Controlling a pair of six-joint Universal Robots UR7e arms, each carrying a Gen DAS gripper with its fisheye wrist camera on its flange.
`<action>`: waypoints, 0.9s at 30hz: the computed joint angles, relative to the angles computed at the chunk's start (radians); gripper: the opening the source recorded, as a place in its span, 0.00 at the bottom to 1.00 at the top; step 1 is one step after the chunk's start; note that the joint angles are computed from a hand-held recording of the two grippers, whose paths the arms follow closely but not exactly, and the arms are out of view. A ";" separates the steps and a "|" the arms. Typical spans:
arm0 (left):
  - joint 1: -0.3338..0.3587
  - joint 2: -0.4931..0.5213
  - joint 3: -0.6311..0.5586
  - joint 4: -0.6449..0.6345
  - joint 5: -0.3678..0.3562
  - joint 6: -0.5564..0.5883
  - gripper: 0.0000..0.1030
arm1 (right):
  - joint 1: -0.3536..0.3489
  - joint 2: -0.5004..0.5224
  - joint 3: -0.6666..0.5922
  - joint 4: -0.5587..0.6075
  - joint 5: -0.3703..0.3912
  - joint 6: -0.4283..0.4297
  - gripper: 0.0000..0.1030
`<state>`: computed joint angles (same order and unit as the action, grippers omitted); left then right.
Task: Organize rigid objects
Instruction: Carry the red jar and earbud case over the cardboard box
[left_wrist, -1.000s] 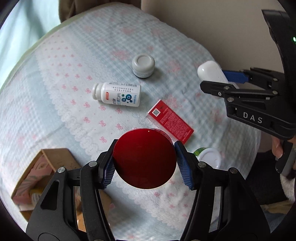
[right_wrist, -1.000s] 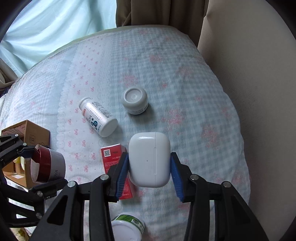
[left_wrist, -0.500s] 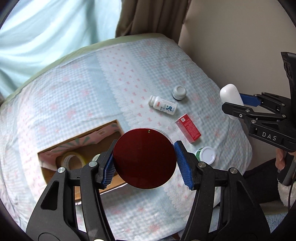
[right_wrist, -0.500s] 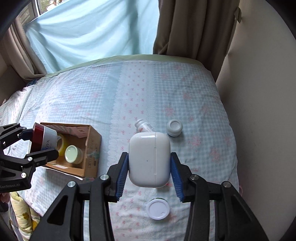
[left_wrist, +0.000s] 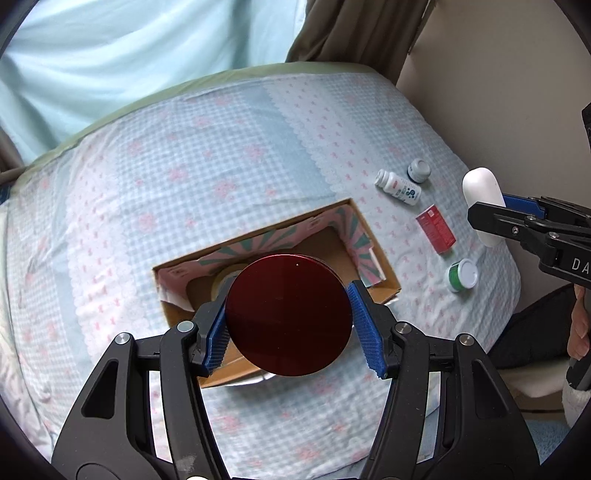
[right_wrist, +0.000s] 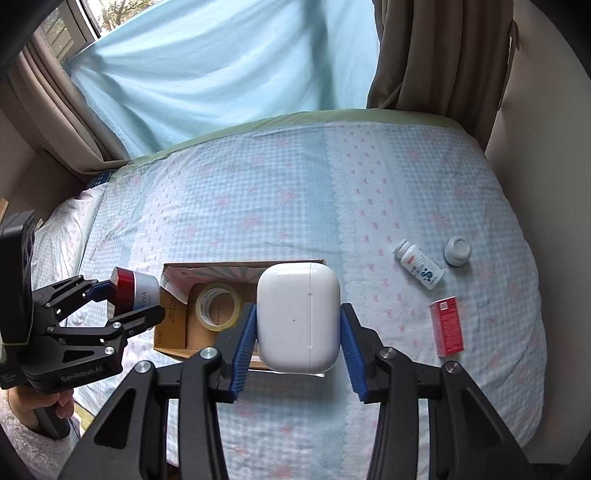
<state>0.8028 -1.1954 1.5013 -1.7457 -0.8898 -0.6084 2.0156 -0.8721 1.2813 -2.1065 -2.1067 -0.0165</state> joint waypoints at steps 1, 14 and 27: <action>0.010 -0.010 0.007 0.005 0.000 0.008 0.54 | 0.003 0.014 -0.003 -0.003 0.010 0.023 0.39; 0.147 -0.018 0.063 -0.028 -0.046 0.047 0.54 | -0.008 0.183 -0.097 0.078 -0.002 0.125 0.39; 0.260 0.107 0.042 -0.100 -0.092 0.103 0.54 | -0.092 0.303 -0.151 0.099 -0.047 0.188 0.39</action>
<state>1.0623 -1.0884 1.5431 -1.8461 -0.9821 -0.5057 1.9235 -0.5687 1.1300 -2.0071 -2.1540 0.1718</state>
